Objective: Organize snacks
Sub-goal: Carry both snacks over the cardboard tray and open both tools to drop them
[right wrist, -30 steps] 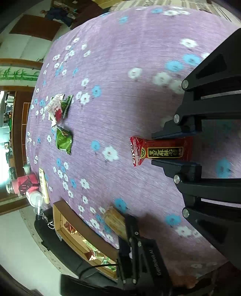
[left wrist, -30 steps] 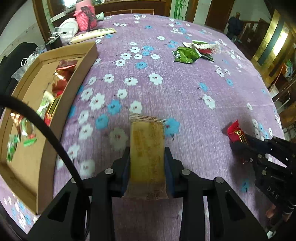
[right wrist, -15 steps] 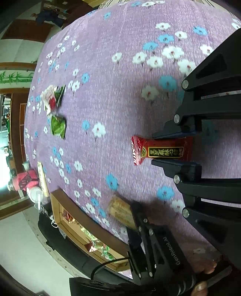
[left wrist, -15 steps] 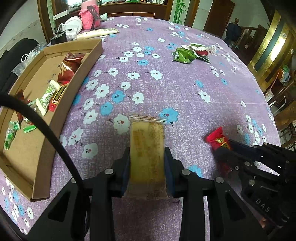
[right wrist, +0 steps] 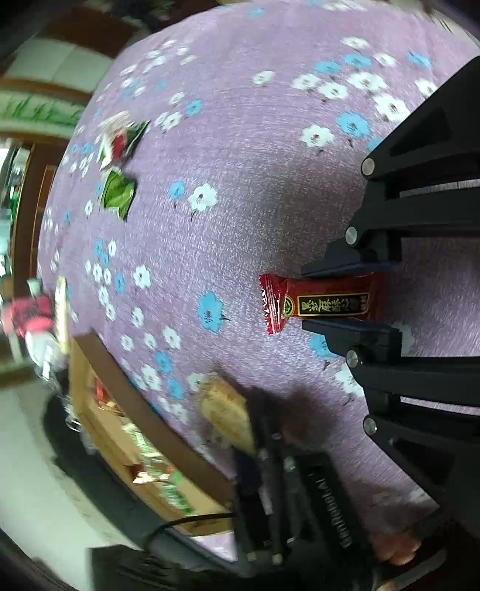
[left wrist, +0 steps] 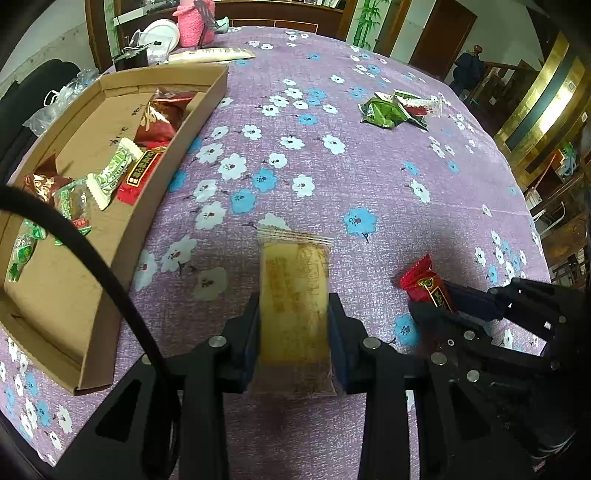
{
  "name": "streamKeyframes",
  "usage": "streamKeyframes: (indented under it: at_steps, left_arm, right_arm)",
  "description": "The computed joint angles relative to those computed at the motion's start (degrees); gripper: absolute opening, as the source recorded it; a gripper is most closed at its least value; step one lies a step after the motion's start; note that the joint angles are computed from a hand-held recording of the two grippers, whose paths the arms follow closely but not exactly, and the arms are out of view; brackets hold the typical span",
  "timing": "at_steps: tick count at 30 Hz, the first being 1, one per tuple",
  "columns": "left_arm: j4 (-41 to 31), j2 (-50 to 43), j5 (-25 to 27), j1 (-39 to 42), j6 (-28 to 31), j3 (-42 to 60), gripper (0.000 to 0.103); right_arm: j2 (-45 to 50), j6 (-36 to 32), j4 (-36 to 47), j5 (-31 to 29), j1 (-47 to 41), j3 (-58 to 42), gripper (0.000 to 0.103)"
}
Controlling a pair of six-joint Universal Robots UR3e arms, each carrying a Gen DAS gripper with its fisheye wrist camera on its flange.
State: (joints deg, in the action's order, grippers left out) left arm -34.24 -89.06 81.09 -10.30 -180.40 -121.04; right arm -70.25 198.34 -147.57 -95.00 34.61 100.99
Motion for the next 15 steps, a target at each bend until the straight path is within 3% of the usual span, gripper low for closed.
streamKeyframes:
  at_steps: [4, 8, 15]
  left_arm:
    - [0.4, 0.2, 0.2, -0.1, 0.4, -0.4, 0.036]
    - [1.3, 0.5, 0.5, -0.3, 0.4, -1.1, 0.036]
    - [1.4, 1.7, 0.3, -0.2, 0.6, -1.5, 0.036]
  right_arm:
    - [1.5, -1.4, 5.2, -1.4, 0.8, -4.3, 0.021]
    - [1.9, -1.3, 2.0, -4.0, 2.2, -2.9, 0.018]
    - [-0.4, -0.4, 1.8, -3.1, 2.5, -2.5, 0.018]
